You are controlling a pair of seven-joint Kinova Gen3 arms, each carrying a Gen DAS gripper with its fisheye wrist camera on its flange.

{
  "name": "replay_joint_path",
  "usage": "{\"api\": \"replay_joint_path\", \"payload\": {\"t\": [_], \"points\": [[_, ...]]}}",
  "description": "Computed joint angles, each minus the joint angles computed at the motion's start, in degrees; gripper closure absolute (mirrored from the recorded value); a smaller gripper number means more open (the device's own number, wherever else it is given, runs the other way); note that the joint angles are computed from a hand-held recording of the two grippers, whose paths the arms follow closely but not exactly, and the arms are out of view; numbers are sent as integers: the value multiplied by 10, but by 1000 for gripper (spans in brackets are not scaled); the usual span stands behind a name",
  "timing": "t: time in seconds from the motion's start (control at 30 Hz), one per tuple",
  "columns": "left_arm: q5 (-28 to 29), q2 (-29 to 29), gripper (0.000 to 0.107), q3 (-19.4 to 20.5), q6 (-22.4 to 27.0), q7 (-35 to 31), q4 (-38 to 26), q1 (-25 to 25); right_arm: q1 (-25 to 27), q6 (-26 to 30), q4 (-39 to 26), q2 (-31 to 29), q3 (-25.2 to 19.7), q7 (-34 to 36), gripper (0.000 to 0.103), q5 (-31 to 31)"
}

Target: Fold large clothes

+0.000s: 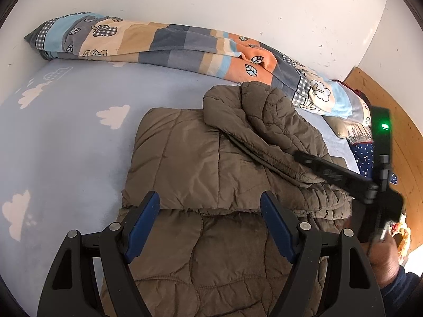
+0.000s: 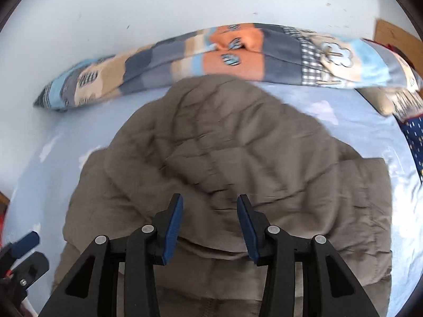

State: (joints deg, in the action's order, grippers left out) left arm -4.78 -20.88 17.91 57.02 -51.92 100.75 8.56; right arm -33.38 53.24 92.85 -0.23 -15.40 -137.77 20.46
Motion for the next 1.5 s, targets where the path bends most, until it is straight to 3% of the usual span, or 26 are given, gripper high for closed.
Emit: {"api": "replay_joint_path", "payload": {"t": [0.23, 0.33, 0.43, 0.57, 0.77, 0.9, 1.0, 1.2, 1.37, 1.5], "points": [[0, -3, 30, -4, 1, 0, 1, -3, -18, -22, 24, 40, 11, -13, 56, 6], [2, 0, 30, -5, 3, -7, -1, 1, -23, 4, 4, 42, 17, 19, 56, -12], [1, -5, 30, -3, 3, -8, -1, 2, -9, -17, 16, -4, 16, 33, 56, -48], [-5, -13, 30, 3, 6, -3, -1, -5, 3, -2, 47, -86, -3, 37, 56, -77], [-14, -17, 30, 28, 16, -1, 1, -4, 39, 83, 97, -200, -56, 23, 56, -109], [7, -29, 30, 35, 26, -4, 16, 17, 60, 125, 135, -264, -41, 36, 56, -160], [18, -42, 30, 65, 55, 13, 27, 25, 77, 154, 153, -302, -47, 41, 56, -188], [56, -112, 30, 134, 133, 60, 59, 44, 104, 196, 179, -371, -71, 54, 56, -246], [102, -200, 30, 159, 199, 105, 86, 13, 137, 201, 211, -397, -108, 62, 56, -295], [123, -251, 30, 193, 221, 114, 104, -28, 173, 202, 213, -396, -160, 65, 53, -297]]}}
